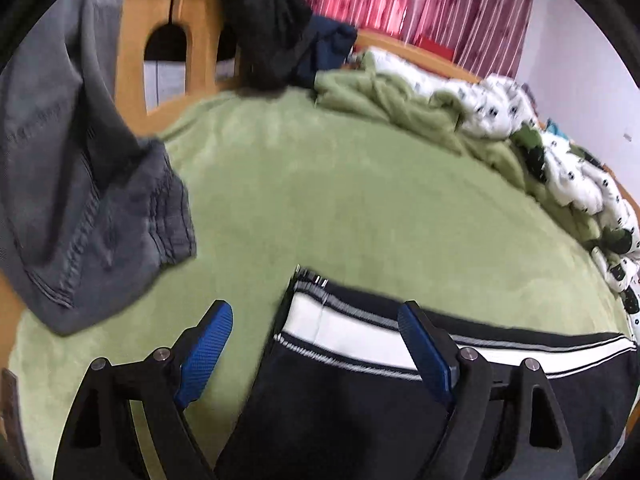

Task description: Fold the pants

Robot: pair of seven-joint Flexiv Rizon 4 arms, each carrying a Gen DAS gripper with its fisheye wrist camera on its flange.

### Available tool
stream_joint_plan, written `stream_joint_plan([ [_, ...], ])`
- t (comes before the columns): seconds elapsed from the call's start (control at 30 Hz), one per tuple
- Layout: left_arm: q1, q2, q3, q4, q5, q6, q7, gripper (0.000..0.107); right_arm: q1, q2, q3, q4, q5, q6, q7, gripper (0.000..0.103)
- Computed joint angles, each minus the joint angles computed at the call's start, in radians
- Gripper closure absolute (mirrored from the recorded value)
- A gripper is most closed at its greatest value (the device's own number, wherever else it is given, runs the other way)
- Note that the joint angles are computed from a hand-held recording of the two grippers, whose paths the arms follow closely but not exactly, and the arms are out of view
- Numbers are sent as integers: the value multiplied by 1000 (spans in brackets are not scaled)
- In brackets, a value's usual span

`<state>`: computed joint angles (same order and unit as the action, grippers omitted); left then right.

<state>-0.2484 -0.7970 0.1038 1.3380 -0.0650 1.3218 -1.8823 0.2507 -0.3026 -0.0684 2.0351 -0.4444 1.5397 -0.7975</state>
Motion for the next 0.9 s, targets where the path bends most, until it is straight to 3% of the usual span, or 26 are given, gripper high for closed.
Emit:
stream_joint_plan([
  [0.03,4,-22,-3,-27,-5,-23,4,26,-7,-5,10,-3,6,-18,-7,40],
  [0.1,-2,-58,9,-79,-8,-69,-6,42,-49,-16,61,-30,50,-84,-49,40],
  [0.17,-2,-105,11,-164,-11,-165,-11,77,-40,-14,28,-25,36,-92,-27,40],
  [0.23,-6,-135,21,-222,-7,-224,-10,88,-29,-11,-7,-19,0,-109,4,40],
  [0.27,12,-129,-10,-206,-6,-181,4,91,-40,-12,-5,-24,-5,-131,-3,40],
  [0.33,89,-79,-135,-85,-26,19,60,91,-37,-8,-34,-19,-54,-132,19,40],
  [0.37,110,-61,-166,-46,-45,95,94,91,-32,-4,-62,-9,-94,-117,43,40],
  [0.4,110,-59,-164,-39,-58,111,123,91,-37,-4,-78,-8,-126,-108,45,40],
  [0.43,90,-75,-130,-65,-54,87,120,90,-48,-9,-73,-16,-138,-111,34,40],
  [0.53,9,-161,5,-216,-50,-142,73,87,-100,-50,-38,-66,-139,-109,-61,40],
  [0.6,-19,-179,54,-243,-5,-157,13,76,-158,-97,33,-123,-80,-117,-187,40],
  [0.67,-14,-161,47,-219,17,-131,-14,52,-196,-150,90,-193,-31,-156,-325,40],
  [0.7,-9,-154,38,-208,18,-122,-26,48,-196,-171,92,-215,-29,-164,-372,40],
  [0.77,3,-147,21,-196,16,-121,-38,48,-222,-238,131,-289,-18,-185,-526,40],
  [0.87,46,-133,-41,-161,-10,-107,-9,48,-237,-323,160,-387,9,-227,-660,40],
  [0.9,55,-125,-58,-140,-22,-89,-5,48,-264,-365,203,-447,48,-270,-724,40],
])
